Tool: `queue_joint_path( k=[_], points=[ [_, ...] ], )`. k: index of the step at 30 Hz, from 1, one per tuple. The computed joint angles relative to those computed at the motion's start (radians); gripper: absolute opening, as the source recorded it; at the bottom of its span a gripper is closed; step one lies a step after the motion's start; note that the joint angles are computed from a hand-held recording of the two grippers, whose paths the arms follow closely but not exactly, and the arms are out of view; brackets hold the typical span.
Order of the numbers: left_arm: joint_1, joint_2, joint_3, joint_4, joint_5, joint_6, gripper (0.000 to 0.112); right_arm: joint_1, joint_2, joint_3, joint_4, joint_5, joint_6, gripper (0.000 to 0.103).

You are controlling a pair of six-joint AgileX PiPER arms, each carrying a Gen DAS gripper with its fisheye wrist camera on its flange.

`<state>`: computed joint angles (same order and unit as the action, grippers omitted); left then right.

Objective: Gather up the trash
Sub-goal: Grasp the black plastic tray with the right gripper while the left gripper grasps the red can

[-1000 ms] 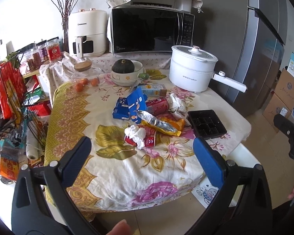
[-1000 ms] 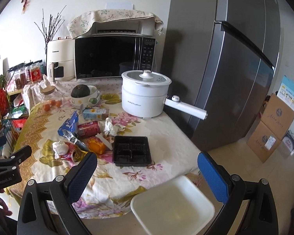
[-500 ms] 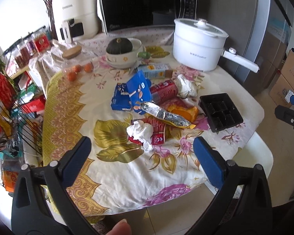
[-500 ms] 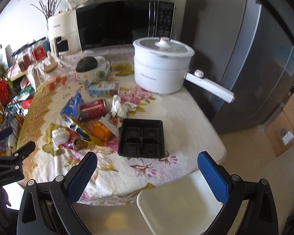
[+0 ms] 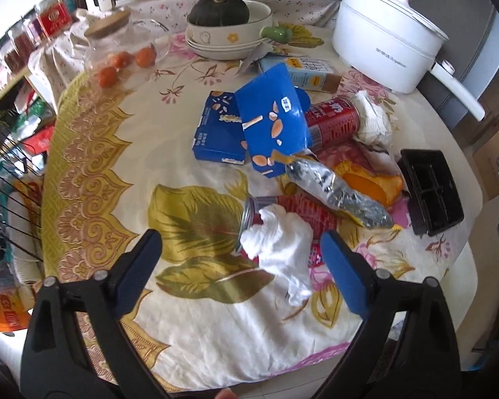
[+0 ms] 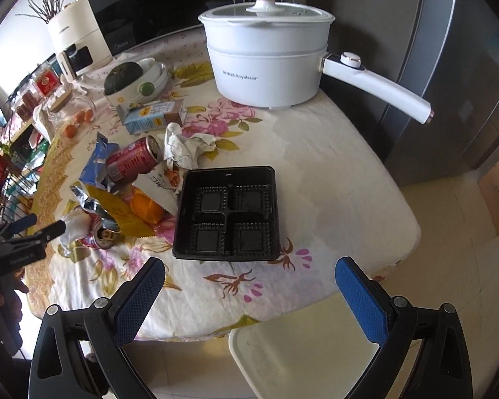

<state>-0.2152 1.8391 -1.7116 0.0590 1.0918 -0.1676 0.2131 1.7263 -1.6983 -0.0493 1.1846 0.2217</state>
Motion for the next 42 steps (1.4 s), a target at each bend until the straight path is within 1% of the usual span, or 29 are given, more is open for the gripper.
queue_joint_path(
  k=[1,5,7,9,10,11,12,13,14,16,20,24,26,27,28,29,31,33,36,39,42],
  points=[
    [0.007,0.014,-0.015,-0.023,0.001,0.015,0.09,0.008,0.012,-0.01,-0.003,0.002,0.002,0.103],
    [0.019,0.057,-0.034,-0.098,-0.002,0.067,0.085,0.025,0.045,-0.029,-0.004,-0.001,0.0,0.103],
    [0.022,0.078,-0.039,-0.12,0.002,0.088,0.076,0.031,0.052,-0.032,-0.008,-0.002,0.004,0.103],
    [0.023,0.086,-0.035,-0.135,-0.003,0.103,0.07,0.034,0.056,-0.031,-0.008,-0.006,0.005,0.103],
    [0.023,0.086,-0.034,-0.141,-0.006,0.109,0.063,0.035,0.057,-0.031,-0.009,-0.008,0.006,0.103],
    [0.022,0.082,-0.027,-0.149,-0.017,0.118,0.059,0.034,0.054,-0.024,-0.009,-0.017,0.007,0.103],
    [0.023,0.079,-0.025,-0.159,-0.024,0.129,0.049,0.031,0.052,-0.018,-0.005,-0.025,0.007,0.103],
    [0.02,0.077,-0.027,-0.152,-0.027,0.127,0.044,0.028,0.053,-0.014,0.0,-0.032,0.006,0.103],
    [0.013,0.07,-0.025,-0.137,-0.032,0.12,0.042,0.024,0.058,-0.012,0.006,-0.037,0.005,0.103],
    [0.019,0.054,-0.017,-0.156,-0.042,0.14,0.036,0.009,0.069,-0.007,0.024,-0.042,0.001,0.103],
    [0.044,0.009,0.014,-0.214,-0.047,0.183,0.032,-0.027,0.105,-0.009,0.065,-0.051,0.005,0.103],
    [0.067,-0.041,0.059,-0.239,-0.053,0.22,0.03,-0.055,0.144,-0.021,0.053,-0.076,0.063,0.103],
    [0.077,-0.063,0.075,-0.234,-0.058,0.228,0.03,-0.062,0.173,-0.039,0.05,-0.063,0.098,0.103],
    [0.086,-0.078,0.087,-0.235,-0.064,0.235,0.03,-0.069,0.182,-0.04,0.068,-0.066,0.097,0.102],
    [0.093,-0.087,0.095,-0.239,-0.069,0.239,0.03,-0.074,0.193,-0.046,0.091,-0.069,0.085,0.099],
    [0.105,-0.099,0.104,-0.249,-0.07,0.246,0.03,-0.072,0.201,-0.052,0.097,-0.068,0.083,0.097],
    [0.129,-0.12,0.122,-0.274,-0.071,0.267,0.03,-0.049,0.221,-0.072,0.08,-0.067,0.089,0.097],
    [0.138,-0.136,0.134,-0.281,-0.07,0.284,0.029,-0.022,0.253,-0.104,0.031,-0.06,0.11,0.097],
    [0.144,-0.154,0.147,-0.277,-0.076,0.297,0.029,-0.008,0.294,-0.127,-0.006,-0.046,0.135,0.089],
    [0.163,-0.175,0.163,-0.298,-0.078,0.305,0.029,-0.01,0.316,-0.113,-0.022,-0.048,0.162,0.079],
    [0.183,-0.191,0.174,-0.325,-0.073,0.319,0.029,0.006,0.299,-0.072,-0.07,-0.094,0.173,0.075]
  ],
)
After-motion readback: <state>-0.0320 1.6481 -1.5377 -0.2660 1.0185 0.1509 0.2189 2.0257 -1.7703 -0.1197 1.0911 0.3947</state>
